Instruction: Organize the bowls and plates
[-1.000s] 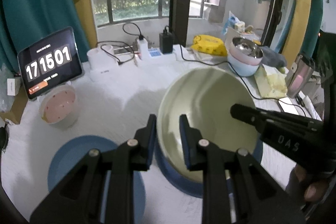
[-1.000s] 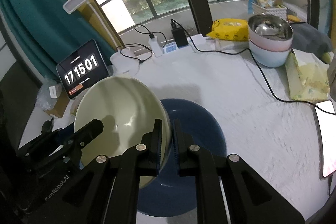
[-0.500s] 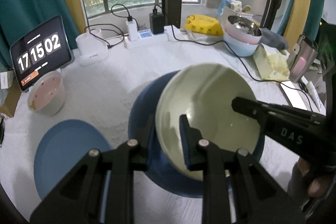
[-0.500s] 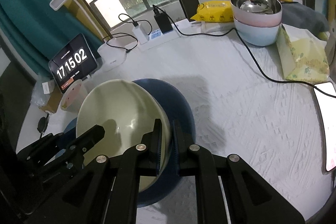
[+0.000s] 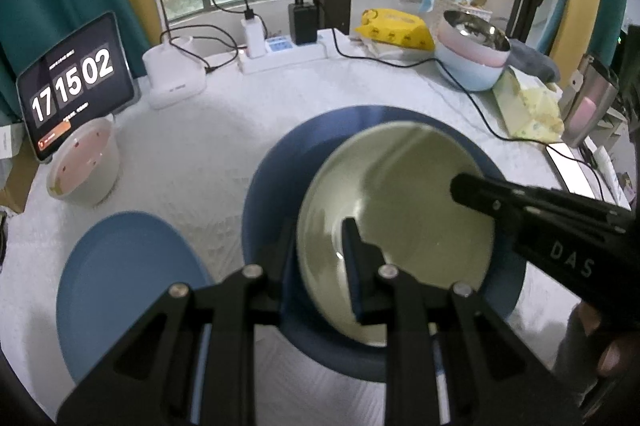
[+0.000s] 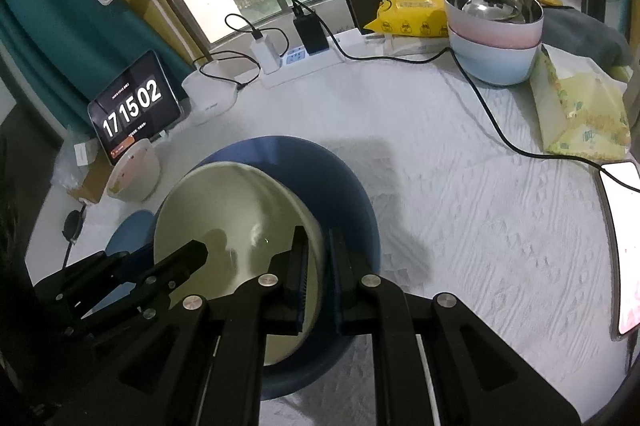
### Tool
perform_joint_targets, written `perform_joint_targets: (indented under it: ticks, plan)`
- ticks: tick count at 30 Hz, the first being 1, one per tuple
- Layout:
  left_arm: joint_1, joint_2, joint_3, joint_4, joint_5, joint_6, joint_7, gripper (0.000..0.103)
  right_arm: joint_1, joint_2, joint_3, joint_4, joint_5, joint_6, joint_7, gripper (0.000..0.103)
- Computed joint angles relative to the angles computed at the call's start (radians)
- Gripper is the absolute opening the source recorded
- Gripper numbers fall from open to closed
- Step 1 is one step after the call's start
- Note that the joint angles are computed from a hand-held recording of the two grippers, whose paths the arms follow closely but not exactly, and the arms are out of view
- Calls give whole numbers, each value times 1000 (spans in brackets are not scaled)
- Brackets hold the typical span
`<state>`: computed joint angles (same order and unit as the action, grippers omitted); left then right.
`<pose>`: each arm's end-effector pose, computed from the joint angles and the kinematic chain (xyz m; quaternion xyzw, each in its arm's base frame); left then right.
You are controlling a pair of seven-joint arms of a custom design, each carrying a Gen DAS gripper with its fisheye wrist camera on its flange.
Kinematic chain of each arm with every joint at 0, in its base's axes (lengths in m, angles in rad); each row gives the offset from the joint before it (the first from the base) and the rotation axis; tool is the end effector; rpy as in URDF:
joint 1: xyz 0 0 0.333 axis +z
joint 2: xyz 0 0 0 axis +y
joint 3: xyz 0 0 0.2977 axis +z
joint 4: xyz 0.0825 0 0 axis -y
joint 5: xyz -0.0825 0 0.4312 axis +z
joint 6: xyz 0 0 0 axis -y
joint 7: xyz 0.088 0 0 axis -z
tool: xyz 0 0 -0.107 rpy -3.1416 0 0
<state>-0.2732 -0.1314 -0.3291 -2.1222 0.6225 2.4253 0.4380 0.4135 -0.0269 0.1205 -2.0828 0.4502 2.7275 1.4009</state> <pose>0.4902 -0.3396 0.4749 -0.7103 0.6213 -0.2188 0.2483 0.5488 0.3060 0.4723 -0.7671 0.5344 -0.0583 0.3501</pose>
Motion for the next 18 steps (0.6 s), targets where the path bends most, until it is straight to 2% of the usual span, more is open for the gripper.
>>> perform_joint_targets:
  ticks: [7,11,18]
  plan:
    - [0,1,5,-1,-10,6,7,24,1,0,1,-1,-10,20,-5,12]
    - [6,-11,-6,2,35,-16,-28,24,2,0,3,0,-20,29,0,12]
    - [15,-40,-9,-18,35,22,-21,24,4,-12,2,-6,-75,50,44,12]
